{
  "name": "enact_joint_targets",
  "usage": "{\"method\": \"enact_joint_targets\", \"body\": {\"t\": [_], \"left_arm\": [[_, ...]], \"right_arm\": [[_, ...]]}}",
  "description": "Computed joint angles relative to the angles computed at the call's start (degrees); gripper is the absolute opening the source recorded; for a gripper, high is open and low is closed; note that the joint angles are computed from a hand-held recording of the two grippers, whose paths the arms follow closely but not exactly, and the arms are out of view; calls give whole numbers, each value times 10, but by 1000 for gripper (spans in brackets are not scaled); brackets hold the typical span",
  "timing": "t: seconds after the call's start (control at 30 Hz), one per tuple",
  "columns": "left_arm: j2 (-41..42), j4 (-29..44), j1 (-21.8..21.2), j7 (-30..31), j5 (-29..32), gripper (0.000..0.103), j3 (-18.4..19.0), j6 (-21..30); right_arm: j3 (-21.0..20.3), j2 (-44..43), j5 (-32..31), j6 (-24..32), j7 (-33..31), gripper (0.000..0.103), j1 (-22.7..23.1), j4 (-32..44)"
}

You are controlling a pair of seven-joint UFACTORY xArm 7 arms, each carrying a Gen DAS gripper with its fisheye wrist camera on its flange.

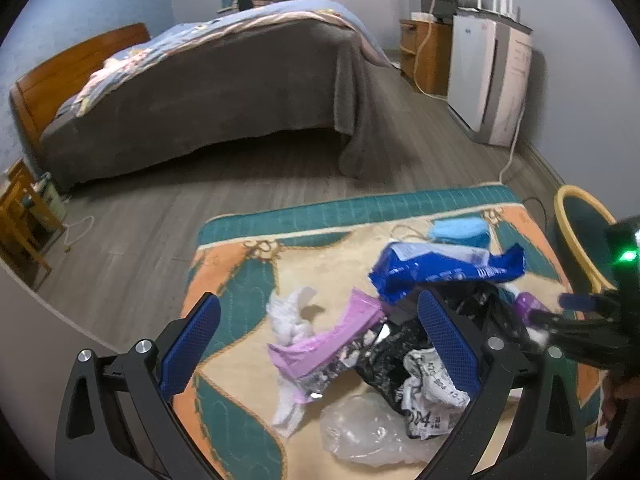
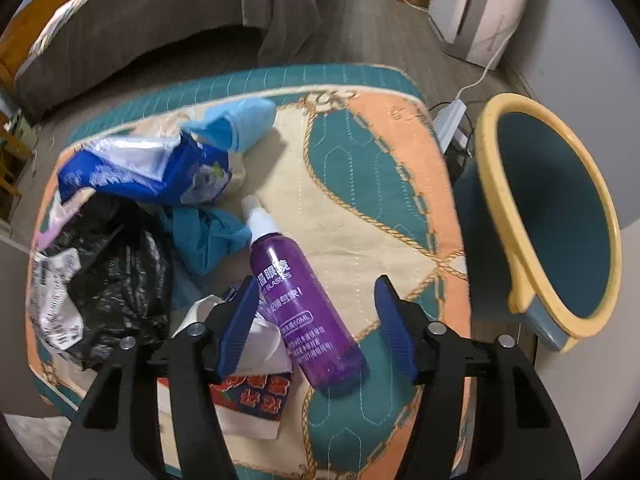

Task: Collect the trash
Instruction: 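Grasp the purple spray bottle with the right gripper, then lift the purple bottle with the right gripper while the left gripper grasps the blue wipes pack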

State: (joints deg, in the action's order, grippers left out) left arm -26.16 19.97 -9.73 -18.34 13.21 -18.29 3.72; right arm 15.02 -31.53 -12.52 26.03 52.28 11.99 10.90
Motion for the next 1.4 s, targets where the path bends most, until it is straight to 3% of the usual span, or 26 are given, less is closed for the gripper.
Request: {"method": "enact_joint_targets", "body": {"t": [0.07, 0.13, 0.23, 0.33, 0.47, 0.53, 0.7, 0.8, 0.9, 1.03, 1.1, 1.27, 1.37, 1.4], "left_arm": [[3, -1, -15, 8, -2, 98, 7, 0], [6, -1, -30, 19, -6, 98, 17, 2], [6, -5, -59, 41, -17, 98, 39, -1], [3, -7, -84, 58, -33, 98, 54, 3], [-6, -17, -156, 99, -78, 97, 104, 8], [-9, -21, -166, 110, -86, 97, 97, 13], [-13, -30, -198, 129, -104, 97, 87, 19], [-9, -25, -184, 125, -95, 97, 60, 20], [5, -5, -167, 122, -82, 97, 41, 28], [42, 31, -134, 104, -52, 97, 6, 31], [70, 50, -137, 102, -45, 97, 3, 28], [143, 106, -57, 40, 88, 96, -80, 26], [185, 140, -31, -6, 176, 93, -100, 32], [195, 148, -27, -20, 205, 87, -102, 34]], "right_arm": [[1, 19, -3, -10, 1, 57, -5, 3], [-17, 31, 9, -30, -9, 42, 1, 0], [-21, 30, 17, -14, -28, 36, 9, 7], [-15, 5, 21, 21, -30, 35, 16, 10], [-28, -77, 56, 107, -30, 33, 39, 9], [-24, -122, 55, 164, -37, 32, 40, 25], [-25, -214, 70, 238, -58, 32, 52, 41], [-18, -257, 82, 264, -67, 32, 67, 38], [-13, -282, 98, 254, -59, 32, 73, 20], [-18, -296, 91, 234, -60, 32, 53, 13], [-25, -308, 88, 237, -66, 32, 43, 10], [-49, -311, 79, 221, -104, 32, 15, -3], [-57, -309, 84, 214, -120, 32, 6, -9], [-60, -306, 86, 209, -126, 32, 3, -11]]}}
